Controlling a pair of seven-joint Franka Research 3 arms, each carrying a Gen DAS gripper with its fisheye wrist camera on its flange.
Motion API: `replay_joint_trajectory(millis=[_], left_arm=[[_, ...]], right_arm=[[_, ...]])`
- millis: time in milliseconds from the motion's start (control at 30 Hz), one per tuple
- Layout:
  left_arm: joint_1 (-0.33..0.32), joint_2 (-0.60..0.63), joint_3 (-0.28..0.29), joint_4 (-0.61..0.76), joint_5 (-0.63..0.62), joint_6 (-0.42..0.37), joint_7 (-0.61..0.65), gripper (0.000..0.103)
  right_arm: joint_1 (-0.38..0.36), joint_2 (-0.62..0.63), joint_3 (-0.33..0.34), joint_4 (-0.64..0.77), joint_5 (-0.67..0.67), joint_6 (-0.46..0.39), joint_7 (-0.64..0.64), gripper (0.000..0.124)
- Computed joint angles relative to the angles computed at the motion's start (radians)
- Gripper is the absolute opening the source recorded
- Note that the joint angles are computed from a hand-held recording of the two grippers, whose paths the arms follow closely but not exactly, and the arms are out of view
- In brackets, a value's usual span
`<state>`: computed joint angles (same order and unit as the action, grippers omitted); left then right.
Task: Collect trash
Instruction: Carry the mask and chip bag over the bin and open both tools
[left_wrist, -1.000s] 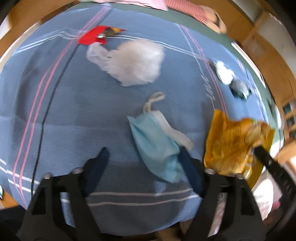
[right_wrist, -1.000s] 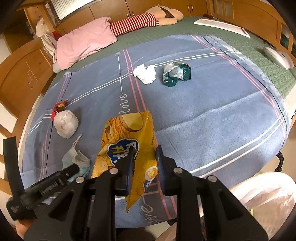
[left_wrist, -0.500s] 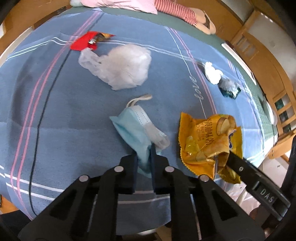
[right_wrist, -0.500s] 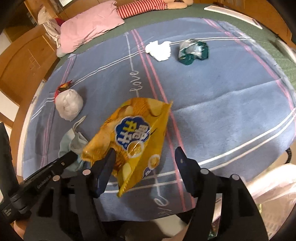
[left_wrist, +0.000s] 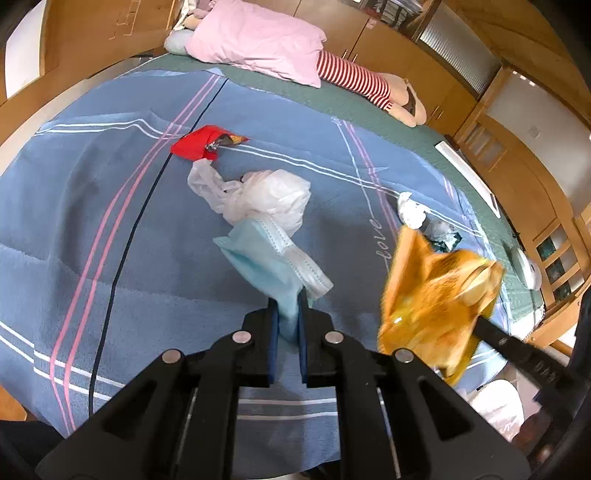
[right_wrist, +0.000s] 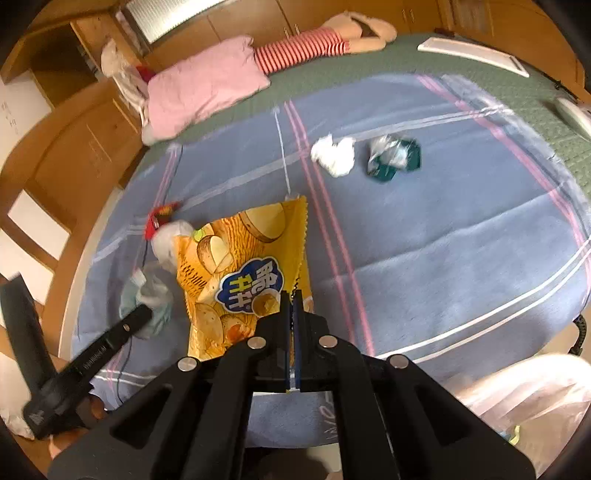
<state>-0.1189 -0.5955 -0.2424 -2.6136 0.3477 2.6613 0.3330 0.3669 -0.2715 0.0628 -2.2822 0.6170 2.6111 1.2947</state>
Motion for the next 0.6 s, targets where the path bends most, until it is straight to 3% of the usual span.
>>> replay_joint_trajectory(millis=[167, 300, 433, 600], left_arm=[[0.026, -0.027, -0.035, -0.01, 0.05, 0.049, -0.033, 0.01], [0.037, -0.08, -0.067, -0.031, 0.111, 0.142, -0.042, 0.01], [-0.023, -0.09, -0.078, -0.03, 0.108, 0.198, -0.003, 0.01], [-0.134, -0.009, -0.084, 0.025, 0.076, 0.238, 0.089, 0.01]], right_arm=[[-0.008, -0.055, -0.047, 0.001, 0.032, -0.062, -0.073, 0.002], [-0.029, -0.169, -0.115, -0.027, 0.052, -0.137, -0.243, 0.002], [-0.089, -0.285, -0.166, -0.073, 0.0, -0.239, -0.406, 0.002], [-0.2, -0.356, -0.195, -0.12, -0.152, -0.443, -0.528, 0.002]])
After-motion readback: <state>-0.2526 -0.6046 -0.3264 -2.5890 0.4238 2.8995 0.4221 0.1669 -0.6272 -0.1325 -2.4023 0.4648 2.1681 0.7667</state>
